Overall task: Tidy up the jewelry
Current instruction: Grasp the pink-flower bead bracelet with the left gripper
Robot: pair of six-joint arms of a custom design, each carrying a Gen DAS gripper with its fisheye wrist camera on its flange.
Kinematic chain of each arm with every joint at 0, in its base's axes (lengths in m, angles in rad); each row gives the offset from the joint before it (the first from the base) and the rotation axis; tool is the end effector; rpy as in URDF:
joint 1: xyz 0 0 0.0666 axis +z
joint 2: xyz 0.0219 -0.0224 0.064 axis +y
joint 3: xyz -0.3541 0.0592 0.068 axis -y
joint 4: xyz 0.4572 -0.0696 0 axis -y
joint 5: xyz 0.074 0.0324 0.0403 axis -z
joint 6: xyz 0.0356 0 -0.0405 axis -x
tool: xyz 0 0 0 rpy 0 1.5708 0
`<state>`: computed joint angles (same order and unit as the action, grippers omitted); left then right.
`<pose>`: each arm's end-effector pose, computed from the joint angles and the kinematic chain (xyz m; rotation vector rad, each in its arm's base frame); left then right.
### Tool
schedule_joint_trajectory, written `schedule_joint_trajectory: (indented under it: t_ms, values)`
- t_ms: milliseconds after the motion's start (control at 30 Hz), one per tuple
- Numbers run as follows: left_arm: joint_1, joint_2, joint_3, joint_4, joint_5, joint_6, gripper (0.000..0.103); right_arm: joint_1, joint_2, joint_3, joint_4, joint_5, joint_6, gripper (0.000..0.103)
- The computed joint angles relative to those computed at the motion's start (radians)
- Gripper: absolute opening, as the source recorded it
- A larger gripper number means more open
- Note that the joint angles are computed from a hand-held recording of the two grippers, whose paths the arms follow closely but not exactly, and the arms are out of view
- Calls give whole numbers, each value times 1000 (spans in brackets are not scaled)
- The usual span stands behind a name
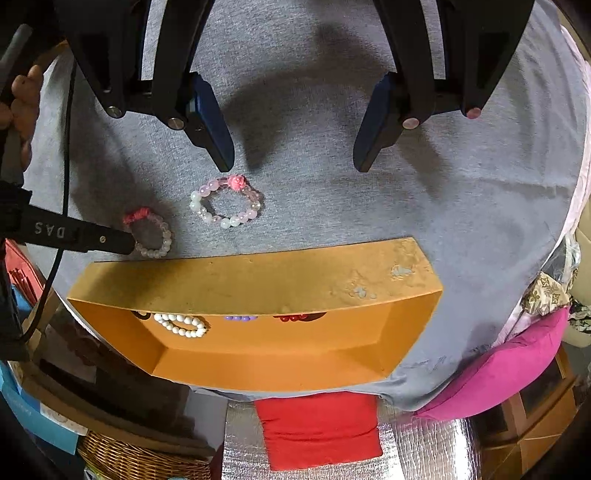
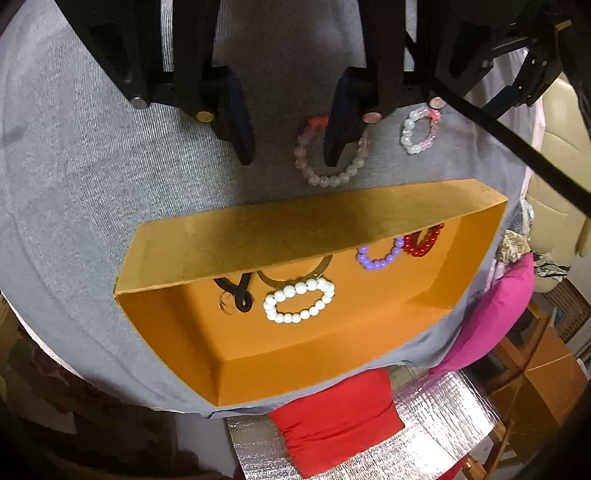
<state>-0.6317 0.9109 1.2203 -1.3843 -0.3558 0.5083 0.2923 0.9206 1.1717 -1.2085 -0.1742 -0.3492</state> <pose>0.2855 -0.1940 0.4967 0.0412 2.5401 0.0375 0.3499 0.1113 0.4779 0.0021 2.5744 0.4702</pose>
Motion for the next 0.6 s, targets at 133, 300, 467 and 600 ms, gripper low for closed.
schedule_joint_trajectory:
  t_ms: [133,300,467,600]
  values:
    - [2,7,2,-1,-3,-5,68,21,6,5,-5,54,28,27]
    - [9,13,3,-2,-1,2,68,5,-4,-1,-21,49,49,22]
    - [12,19,5,1,3,0,68,-25,-16,-1,-42,20,54,22]
    - [13,22,7,3,8,0,68,-44,-22,1,-57,6,64,22]
